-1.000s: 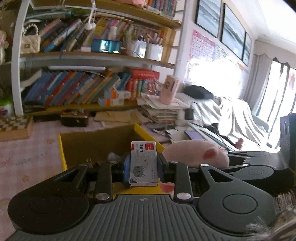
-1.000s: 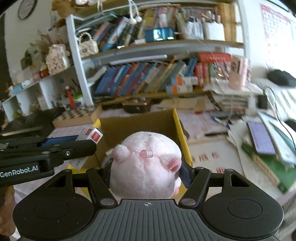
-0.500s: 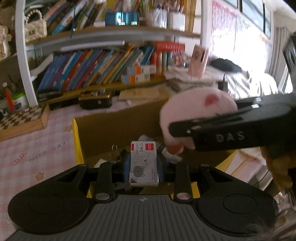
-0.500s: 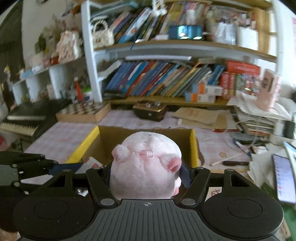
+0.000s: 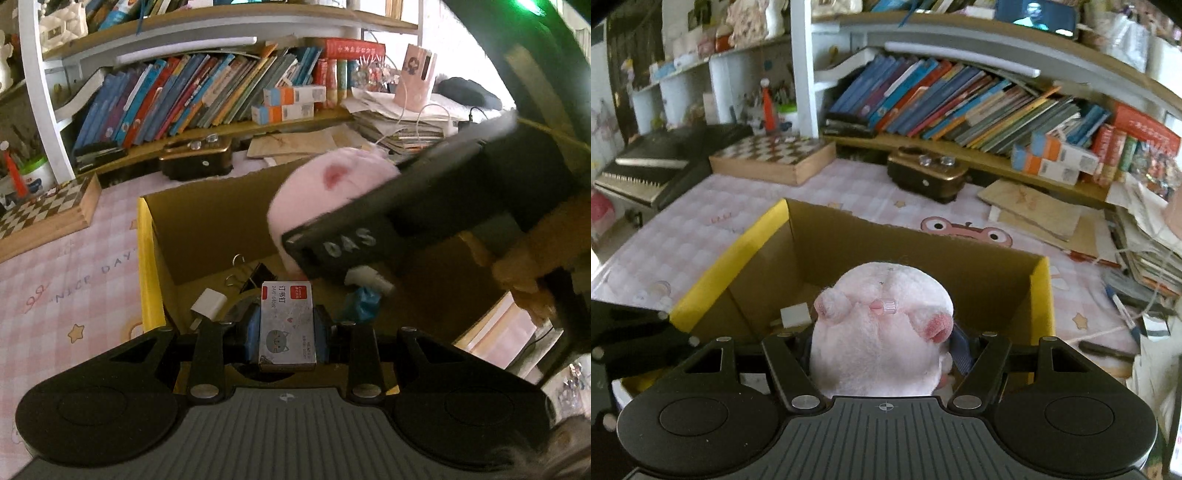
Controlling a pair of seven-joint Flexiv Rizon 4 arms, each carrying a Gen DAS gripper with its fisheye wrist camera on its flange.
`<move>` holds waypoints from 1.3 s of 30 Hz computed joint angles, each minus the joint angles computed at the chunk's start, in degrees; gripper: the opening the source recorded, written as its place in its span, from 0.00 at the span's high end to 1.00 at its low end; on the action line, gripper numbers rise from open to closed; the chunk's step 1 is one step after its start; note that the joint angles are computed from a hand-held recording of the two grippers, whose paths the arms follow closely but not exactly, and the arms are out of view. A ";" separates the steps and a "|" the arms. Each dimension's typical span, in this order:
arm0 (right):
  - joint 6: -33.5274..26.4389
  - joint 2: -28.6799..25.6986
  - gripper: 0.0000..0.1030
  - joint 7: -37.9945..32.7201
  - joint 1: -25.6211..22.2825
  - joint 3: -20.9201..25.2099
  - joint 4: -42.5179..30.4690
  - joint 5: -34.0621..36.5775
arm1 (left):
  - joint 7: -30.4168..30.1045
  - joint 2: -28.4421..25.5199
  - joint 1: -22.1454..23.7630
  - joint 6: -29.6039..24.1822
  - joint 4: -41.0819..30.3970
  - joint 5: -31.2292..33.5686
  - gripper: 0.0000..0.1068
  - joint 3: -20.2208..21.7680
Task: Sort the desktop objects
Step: 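Lower both grippers into the yellow box and open them to release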
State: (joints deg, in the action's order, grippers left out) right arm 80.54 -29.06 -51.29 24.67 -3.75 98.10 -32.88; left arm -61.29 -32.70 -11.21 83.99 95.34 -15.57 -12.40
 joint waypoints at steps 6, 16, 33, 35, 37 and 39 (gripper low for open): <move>-7.88 -3.48 0.34 -9.54 -3.32 6.42 -7.30 5.28 | -1.04 -0.40 -0.89 -1.14 -1.05 0.51 0.74 1.33; -12.85 -5.60 0.33 -14.12 -3.06 7.33 -11.32 10.31 | -1.67 -0.49 -1.00 -1.21 -1.21 0.99 0.74 1.53; -2.67 -2.14 0.21 -3.79 -0.27 0.64 -5.83 6.39 | -4.28 1.89 -0.91 10.00 2.44 3.18 0.26 1.40; -0.15 -1.21 0.21 -1.56 0.60 -1.08 -4.29 4.76 | -5.55 2.68 -1.55 11.45 3.05 3.45 0.21 2.47; 3.04 -0.11 0.21 1.51 2.24 -4.05 -2.32 2.46 | -7.01 3.60 -2.01 12.95 3.94 3.63 0.18 3.38; 6.94 1.03 0.20 5.57 5.06 -8.80 0.00 -0.44 | -8.75 4.73 -2.77 14.53 5.15 3.75 0.15 4.73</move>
State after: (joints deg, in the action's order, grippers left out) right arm 87.48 -28.03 -45.72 29.74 -12.56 98.09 -33.33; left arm -70.03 -27.97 -13.98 98.51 100.49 -11.82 -7.66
